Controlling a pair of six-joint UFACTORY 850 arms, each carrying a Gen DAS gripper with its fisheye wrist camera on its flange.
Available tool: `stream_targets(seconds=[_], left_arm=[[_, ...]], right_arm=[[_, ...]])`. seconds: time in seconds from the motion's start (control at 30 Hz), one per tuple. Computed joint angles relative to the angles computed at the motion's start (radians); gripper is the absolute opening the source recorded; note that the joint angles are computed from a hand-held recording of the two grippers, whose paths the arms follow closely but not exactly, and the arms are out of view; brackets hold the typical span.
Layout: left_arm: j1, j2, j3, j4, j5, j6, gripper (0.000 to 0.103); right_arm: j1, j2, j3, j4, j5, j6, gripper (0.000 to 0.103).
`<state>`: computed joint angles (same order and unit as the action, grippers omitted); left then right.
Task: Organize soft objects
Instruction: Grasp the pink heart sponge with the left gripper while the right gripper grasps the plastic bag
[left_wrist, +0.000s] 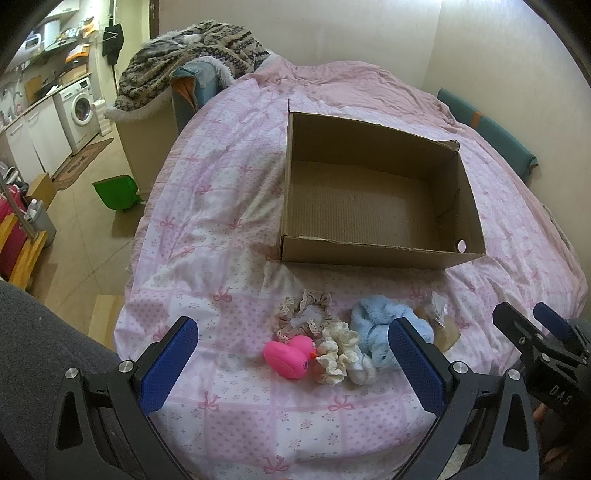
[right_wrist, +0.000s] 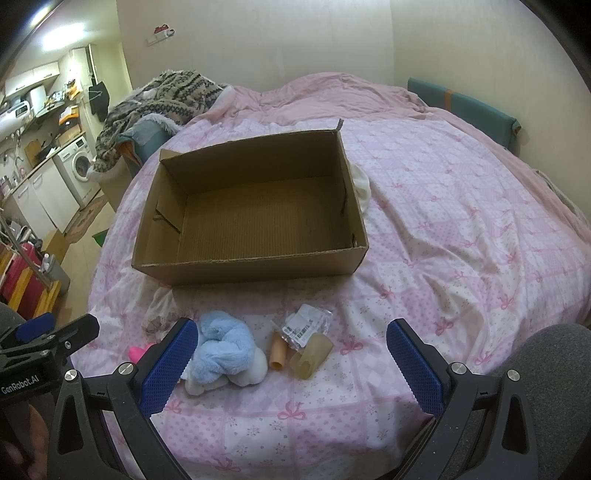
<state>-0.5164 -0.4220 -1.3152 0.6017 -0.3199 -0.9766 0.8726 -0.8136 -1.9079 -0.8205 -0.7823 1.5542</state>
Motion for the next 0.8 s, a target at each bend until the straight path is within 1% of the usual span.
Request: stream_targets(seconds=[0.13,0.2,0.27,0.33,0.4,0.43,0.5,0.57,0.63,0.73,0.77,0.8], left_arm=[[-0.003,-0.009,-0.02,0.013,-0.057,-0.007,0.103],[0.005,-0.013,-0.038,-0.066,-0.072,0.074,0.103],[0.011,-0.016,-0.061,-0.099,-0.091,0.12,0.103],[0.014,-0.026,-0.091,-0.124,-0.115,0.156,0.103],[0.02,-0.037,-0.12,-0.152,-0.137,0.193,0.103],[0.024,-0.044,-0.136,-0.167,-0.149,0.212,0.103],[0.032,-0.06,-0.165,-0.183,-0.168,0.236,0.103],[0.042,-0.084,-0.194,-0.213,-0.19,0.274,0.103],[0.049,-0.112,-0.225,-0.234,-0.226,0.3,0.103],[0.054,-0.144,-0.243,-0.242,-0.254,0.308,0.103],[0.054,-0.149,-0.241,-0.238,-0.259,0.301,0.103],[0.055,-0.154,-0.238,-0.242,-0.263,0.297,0.103]], right_arm=[[-0.01,0.017,0.018,0.011,0.02,0.001,0.103],[-0.02,0.029,0.024,0.041,0.036,-0.02,0.103],[-0.035,0.048,0.038,0.073,0.076,-0.04,0.103],[-0.058,0.061,0.04,0.138,0.11,-0.097,0.103],[-0.084,0.082,0.058,0.183,0.153,-0.1,0.103],[-0.097,0.086,0.061,0.224,0.174,-0.116,0.103],[-0.129,0.087,0.063,0.356,0.214,-0.195,0.103],[-0.162,0.079,0.065,0.529,0.249,-0.3,0.103],[-0.188,0.046,0.035,0.709,0.233,-0.436,0.103],[-0.208,-0.007,-0.002,0.87,0.2,-0.557,0.102],[-0.214,-0.024,-0.01,0.922,0.191,-0.592,0.1],[-0.22,-0.044,-0.023,0.974,0.179,-0.619,0.094]])
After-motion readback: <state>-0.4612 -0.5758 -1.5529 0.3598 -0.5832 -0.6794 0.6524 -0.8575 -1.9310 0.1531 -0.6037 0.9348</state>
